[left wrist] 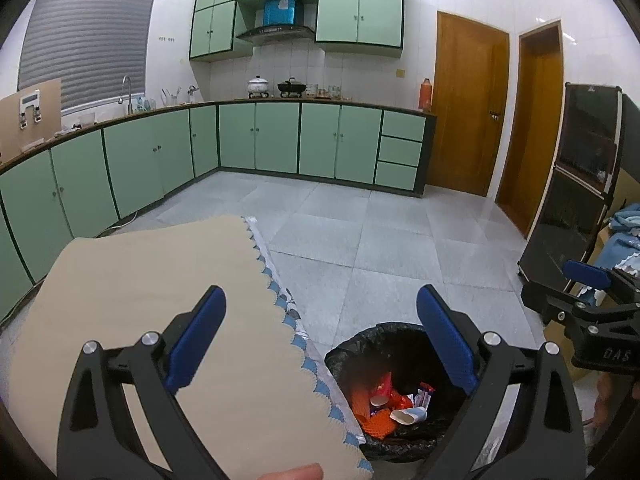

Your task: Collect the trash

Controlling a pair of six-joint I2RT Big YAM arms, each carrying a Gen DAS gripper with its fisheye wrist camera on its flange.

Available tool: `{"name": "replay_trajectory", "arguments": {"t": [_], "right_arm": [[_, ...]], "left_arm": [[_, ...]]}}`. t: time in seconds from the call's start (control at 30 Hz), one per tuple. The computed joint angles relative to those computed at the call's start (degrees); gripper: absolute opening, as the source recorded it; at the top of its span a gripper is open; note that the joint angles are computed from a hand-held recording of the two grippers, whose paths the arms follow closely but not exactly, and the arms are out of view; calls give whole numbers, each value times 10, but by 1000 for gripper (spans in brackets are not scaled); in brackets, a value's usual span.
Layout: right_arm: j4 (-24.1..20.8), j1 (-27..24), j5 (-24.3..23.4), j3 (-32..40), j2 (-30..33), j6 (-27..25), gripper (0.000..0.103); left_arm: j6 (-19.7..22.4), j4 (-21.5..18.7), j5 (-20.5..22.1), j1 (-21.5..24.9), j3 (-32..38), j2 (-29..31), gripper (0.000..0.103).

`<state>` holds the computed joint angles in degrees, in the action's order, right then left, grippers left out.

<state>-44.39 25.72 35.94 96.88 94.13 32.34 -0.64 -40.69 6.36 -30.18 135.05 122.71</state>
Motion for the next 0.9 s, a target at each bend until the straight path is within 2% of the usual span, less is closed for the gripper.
{"name": "replay_trajectory", "arguments": {"t": [0.13, 0.43, 0.9], "right_arm": [[5, 6, 2, 2, -4, -6, 97], [12, 15, 8, -1, -9, -9, 97], [10, 19, 9, 5, -6, -12, 97]], "left_arm": [[2, 22, -2, 3, -44, -30, 93], [3, 48, -9, 4, -86, -60, 93], [-1, 65, -10, 8, -110, -76, 93]]}}
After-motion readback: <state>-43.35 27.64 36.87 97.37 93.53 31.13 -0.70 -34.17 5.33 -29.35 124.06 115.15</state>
